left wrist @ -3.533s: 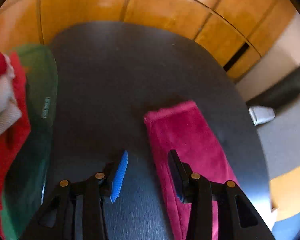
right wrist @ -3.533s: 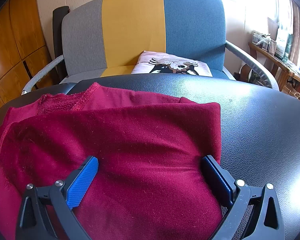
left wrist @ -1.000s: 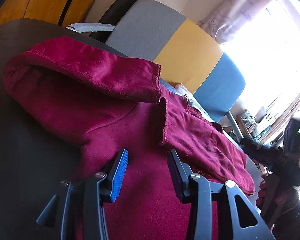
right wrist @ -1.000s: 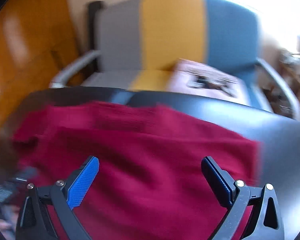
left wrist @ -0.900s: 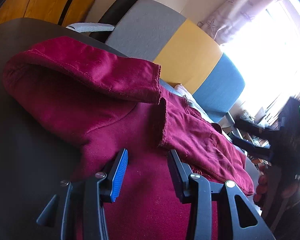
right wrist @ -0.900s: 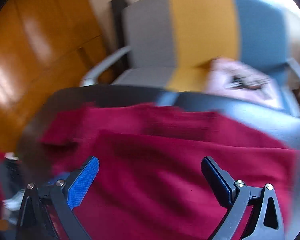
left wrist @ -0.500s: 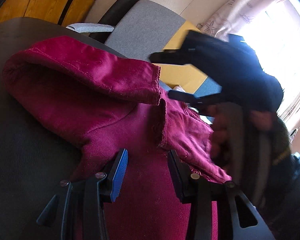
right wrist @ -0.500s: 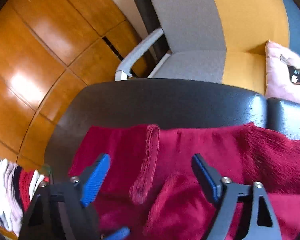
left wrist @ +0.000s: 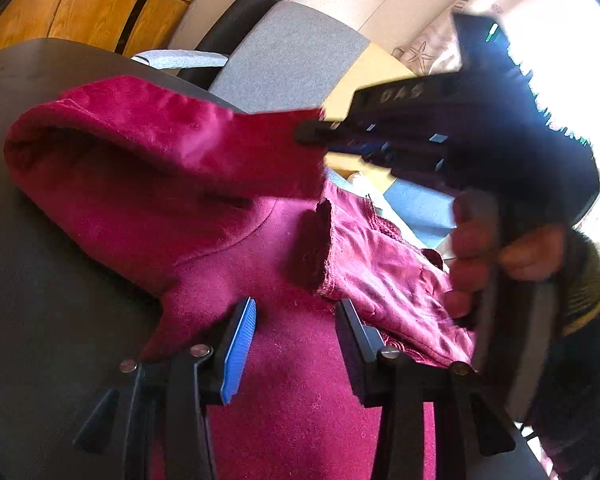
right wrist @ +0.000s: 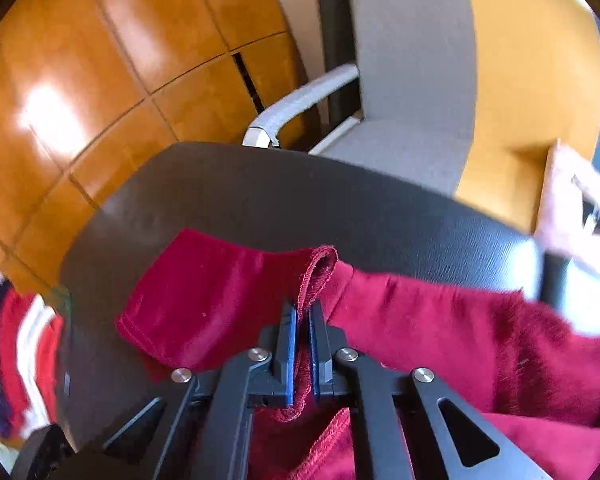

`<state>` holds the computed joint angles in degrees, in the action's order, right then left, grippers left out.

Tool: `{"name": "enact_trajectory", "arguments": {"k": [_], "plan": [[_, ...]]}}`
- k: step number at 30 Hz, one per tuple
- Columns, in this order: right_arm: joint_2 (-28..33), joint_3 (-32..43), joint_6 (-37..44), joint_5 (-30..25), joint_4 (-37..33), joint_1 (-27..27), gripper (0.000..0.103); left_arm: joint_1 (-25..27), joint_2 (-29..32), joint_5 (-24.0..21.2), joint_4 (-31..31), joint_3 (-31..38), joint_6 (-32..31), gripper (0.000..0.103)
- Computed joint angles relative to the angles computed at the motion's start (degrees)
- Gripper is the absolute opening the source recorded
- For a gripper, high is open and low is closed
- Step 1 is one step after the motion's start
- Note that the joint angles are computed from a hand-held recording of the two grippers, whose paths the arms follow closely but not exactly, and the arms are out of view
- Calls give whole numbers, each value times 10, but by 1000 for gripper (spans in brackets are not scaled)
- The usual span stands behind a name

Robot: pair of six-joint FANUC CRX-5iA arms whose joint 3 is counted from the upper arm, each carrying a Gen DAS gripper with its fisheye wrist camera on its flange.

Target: Fold clothes

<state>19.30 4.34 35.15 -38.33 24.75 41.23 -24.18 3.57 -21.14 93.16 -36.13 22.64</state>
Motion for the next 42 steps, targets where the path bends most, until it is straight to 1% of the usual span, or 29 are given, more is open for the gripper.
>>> {"name": "enact_trajectory", "arguments": {"k": [3, 8, 11, 17, 20, 23, 25, 27, 31, 35, 37, 39, 42], "plan": [[-7, 10, 4, -21, 39, 10, 5, 1, 2, -1, -2, 2, 1, 41], [-58, -14, -51, -25, 118, 22, 5, 3, 6, -4, -5, 5, 4, 41], [-104, -55, -105, -32, 166, 28, 5, 4, 8, -5, -4, 6, 3, 41], [-219, -182, -236, -54, 231, 27, 5, 3, 8, -2, -9, 7, 6, 41], [-271, -240, -282, -60, 234, 18, 5, -3, -2, 6, -26, 2, 24, 41], [-318, -296, -326, -78, 230, 15, 5, -3, -1, 7, -28, 2, 24, 41], [-341, -324, -345, -92, 223, 14, 5, -6, 1, 11, -30, 5, 27, 41], [-363, -355, -368, -104, 211, 11, 5, 7, -3, 3, -47, 3, 35, 41], [-400, -413, -405, -103, 177, -2, 6, 6, -2, 5, -54, 5, 40, 41], [-408, -447, -426, -109, 148, -7, 6, 9, -1, 1, -58, 6, 44, 41], [-403, -458, -438, -119, 142, -6, 6, 9, -1, -1, -51, 6, 40, 41], [-400, -466, -448, -113, 142, -10, 6, 10, 0, -1, -56, 7, 43, 41], [-387, -464, -448, -142, 153, 3, 6, 13, 0, -9, -53, 7, 42, 41]]}}
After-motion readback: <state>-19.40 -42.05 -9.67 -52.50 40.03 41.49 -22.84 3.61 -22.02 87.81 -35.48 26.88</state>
